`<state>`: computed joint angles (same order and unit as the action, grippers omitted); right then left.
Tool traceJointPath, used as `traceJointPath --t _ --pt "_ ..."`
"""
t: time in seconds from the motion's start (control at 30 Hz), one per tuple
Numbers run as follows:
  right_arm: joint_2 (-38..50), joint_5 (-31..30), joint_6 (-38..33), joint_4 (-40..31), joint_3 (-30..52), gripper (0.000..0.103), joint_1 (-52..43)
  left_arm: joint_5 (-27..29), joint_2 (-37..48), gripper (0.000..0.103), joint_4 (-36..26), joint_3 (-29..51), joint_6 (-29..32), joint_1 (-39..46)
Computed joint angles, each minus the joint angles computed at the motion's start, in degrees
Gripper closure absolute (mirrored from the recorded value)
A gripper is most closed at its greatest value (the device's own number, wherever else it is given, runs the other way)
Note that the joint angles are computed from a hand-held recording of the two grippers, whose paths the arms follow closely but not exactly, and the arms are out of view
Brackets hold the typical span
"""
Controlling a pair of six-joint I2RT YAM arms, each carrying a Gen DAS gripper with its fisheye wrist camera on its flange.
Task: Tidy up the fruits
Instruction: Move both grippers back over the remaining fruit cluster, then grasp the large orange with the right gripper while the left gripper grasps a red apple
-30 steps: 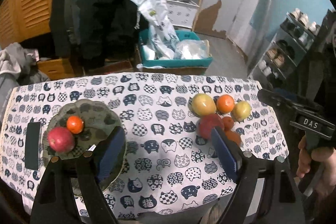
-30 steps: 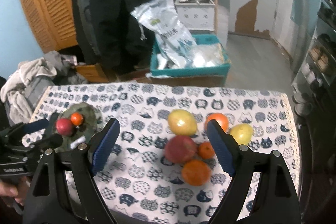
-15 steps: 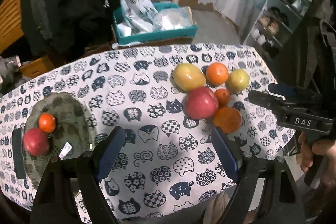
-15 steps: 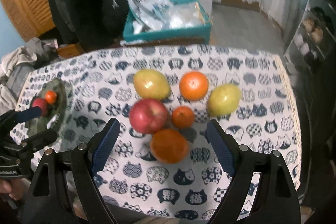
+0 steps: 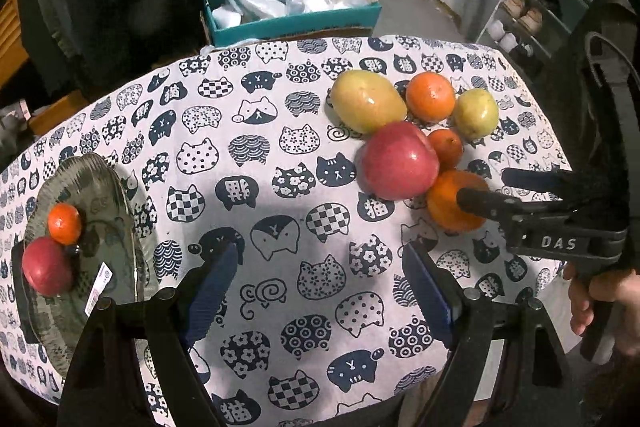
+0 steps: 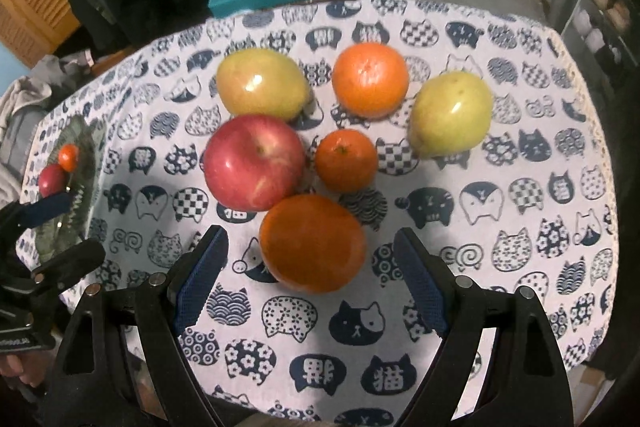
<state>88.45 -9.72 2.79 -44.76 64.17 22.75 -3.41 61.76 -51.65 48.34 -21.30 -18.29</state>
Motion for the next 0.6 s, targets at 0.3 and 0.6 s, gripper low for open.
traceJointPath --t 0.3,0.6 --pt "3.7 0.1 -0.1 1.7 -0.6 0.018 0.2 1.5 2.0 0.017 2.0 -0.9 0.8 1.7" --pt "6.5 -3.2 -0.5 2.4 -0.5 0.033 -0.6 2.1 5.1 0.017 4.5 -0.7 0.8 1.6"
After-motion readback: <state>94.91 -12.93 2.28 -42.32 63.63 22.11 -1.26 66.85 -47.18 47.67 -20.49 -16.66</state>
